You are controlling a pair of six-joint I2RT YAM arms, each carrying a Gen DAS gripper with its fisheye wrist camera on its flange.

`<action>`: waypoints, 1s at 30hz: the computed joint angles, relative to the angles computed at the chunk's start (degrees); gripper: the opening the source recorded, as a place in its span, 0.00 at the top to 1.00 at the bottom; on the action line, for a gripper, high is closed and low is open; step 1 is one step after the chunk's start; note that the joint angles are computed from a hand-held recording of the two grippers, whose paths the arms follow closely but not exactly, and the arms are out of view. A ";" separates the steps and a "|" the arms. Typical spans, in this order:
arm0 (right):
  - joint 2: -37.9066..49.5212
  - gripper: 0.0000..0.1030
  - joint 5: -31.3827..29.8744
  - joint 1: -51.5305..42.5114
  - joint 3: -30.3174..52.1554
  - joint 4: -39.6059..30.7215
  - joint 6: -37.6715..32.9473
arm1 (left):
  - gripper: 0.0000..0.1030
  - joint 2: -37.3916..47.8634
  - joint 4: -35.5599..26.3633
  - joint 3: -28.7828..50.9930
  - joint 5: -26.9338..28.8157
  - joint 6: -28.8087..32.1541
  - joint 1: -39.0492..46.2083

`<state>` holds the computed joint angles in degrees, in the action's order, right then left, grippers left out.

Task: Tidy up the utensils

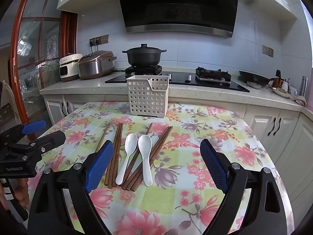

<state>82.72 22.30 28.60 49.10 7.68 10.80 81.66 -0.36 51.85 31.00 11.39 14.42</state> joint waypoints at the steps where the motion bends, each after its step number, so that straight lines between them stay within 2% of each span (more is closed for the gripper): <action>1: 0.14 0.18 -0.09 -0.07 0.09 -0.08 0.07 | 0.04 -0.04 0.16 -0.02 0.04 -0.07 0.07; 27: -1.09 0.18 -1.93 -1.66 -0.68 -0.07 -0.47 | 0.04 0.65 -0.13 1.36 -0.38 0.10 0.10; 30: -0.45 0.18 -0.48 -0.29 -0.28 0.02 0.05 | 0.04 0.26 -0.40 1.21 -0.34 0.05 0.29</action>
